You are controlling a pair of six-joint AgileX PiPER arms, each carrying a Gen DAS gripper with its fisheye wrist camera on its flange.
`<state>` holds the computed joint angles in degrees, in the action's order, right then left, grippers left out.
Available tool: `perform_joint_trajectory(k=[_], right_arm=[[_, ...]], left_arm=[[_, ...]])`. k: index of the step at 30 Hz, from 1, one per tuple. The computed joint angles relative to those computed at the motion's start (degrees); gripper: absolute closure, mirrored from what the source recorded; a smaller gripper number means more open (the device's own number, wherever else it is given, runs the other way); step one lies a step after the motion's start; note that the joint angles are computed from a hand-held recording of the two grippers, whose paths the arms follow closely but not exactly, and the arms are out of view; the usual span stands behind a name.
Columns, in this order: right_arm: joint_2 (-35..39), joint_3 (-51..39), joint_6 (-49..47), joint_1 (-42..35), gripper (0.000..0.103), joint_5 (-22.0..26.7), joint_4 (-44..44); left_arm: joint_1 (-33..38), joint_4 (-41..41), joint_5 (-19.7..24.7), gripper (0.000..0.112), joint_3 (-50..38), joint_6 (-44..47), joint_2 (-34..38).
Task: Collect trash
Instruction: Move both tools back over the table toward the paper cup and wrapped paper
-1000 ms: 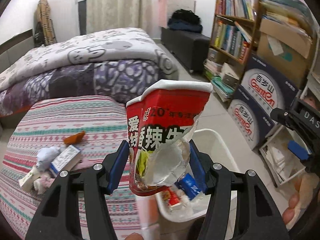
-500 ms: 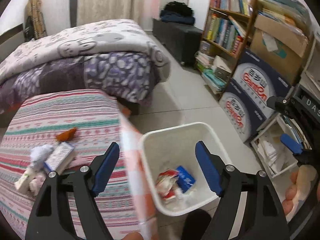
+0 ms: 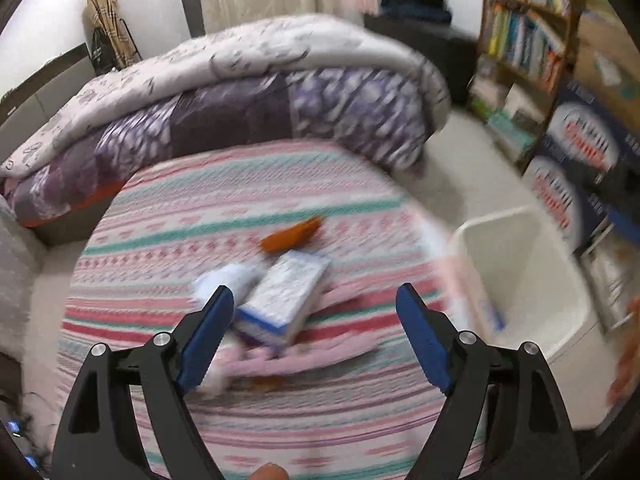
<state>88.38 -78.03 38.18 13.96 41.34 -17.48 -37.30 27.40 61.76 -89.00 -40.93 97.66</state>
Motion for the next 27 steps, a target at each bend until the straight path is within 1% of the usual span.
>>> perform_joint_trajectory(k=[2, 4, 5, 7, 8, 10, 11, 14, 17, 19, 21, 23, 25, 26, 27], right_arm=[[2.2, -1.4, -1.6, 2.3, 0.007, 1.1, 0.1], [4.5, -2.8, -3.3, 4.6, 0.007, 2.4, 0.2], [5.6, -3.6, -4.4, 5.3, 0.007, 3.1, 0.9], [8.2, -5.7, -6.7, 6.9, 0.007, 4.5, 3.1], [9.4, -6.7, -7.6, 7.5, 0.007, 5.1, 4.4], [11.8, -8.7, -9.4, 8.7, 0.007, 6.3, 7.0], [12.9, -9.7, -9.8, 9.4, 0.007, 6.9, 7.5], [15.7, -12.2, -9.8, 11.6, 0.007, 8.0, 7.5], [19.0, -15.3, -10.2, 13.4, 0.007, 9.2, 9.1], [21.3, -17.7, -10.6, 14.0, 0.007, 10.3, 11.0], [23.7, -20.2, -11.1, 14.3, 0.007, 11.6, 13.0], [26.4, -22.8, -10.4, 14.7, 0.007, 12.7, 14.7], [28.8, -24.9, -10.0, 14.9, 0.007, 13.3, 16.6], [29.8, -25.8, -9.5, 15.1, 0.007, 13.4, 17.3], [30.2, -26.1, -8.9, 15.3, 0.007, 13.1, 17.3]], left_arm=[[3.0, 0.1, -1.1, 0.031, 6.0, 3.3, -2.3], [6.2, -0.8, 1.9, 0.031, 7.4, 8.6, -1.7], [9.2, -3.9, 3.0, 0.031, 8.2, 13.9, -1.8], [12.3, -6.4, 3.2, 0.031, 10.6, 19.5, -2.9], [13.3, -5.9, 3.2, 0.031, 12.2, 21.3, -3.4], [14.9, -5.3, 2.5, 0.031, 14.8, 22.8, -3.8], [16.6, -6.8, 1.7, 0.031, 16.4, 24.3, -4.0], [18.0, -5.9, -0.3, 0.031, 20.0, 25.8, -4.2], [18.8, -4.2, -2.4, 0.031, 21.6, 26.5, -3.8], [19.5, -3.9, -2.9, 0.034, 21.5, 26.8, -3.2], [21.3, -4.9, -3.9, 0.041, 22.0, 28.9, -3.5], [23.3, -7.0, -4.7, 0.044, 21.9, 31.0, -3.9], [25.5, -9.0, -5.8, 0.050, 22.1, 32.2, -4.2], [26.1, -9.7, -6.1, 0.060, 22.1, 32.2, -4.0], [27.0, -10.4, -6.7, 0.077, 22.3, 32.2, -3.7]])
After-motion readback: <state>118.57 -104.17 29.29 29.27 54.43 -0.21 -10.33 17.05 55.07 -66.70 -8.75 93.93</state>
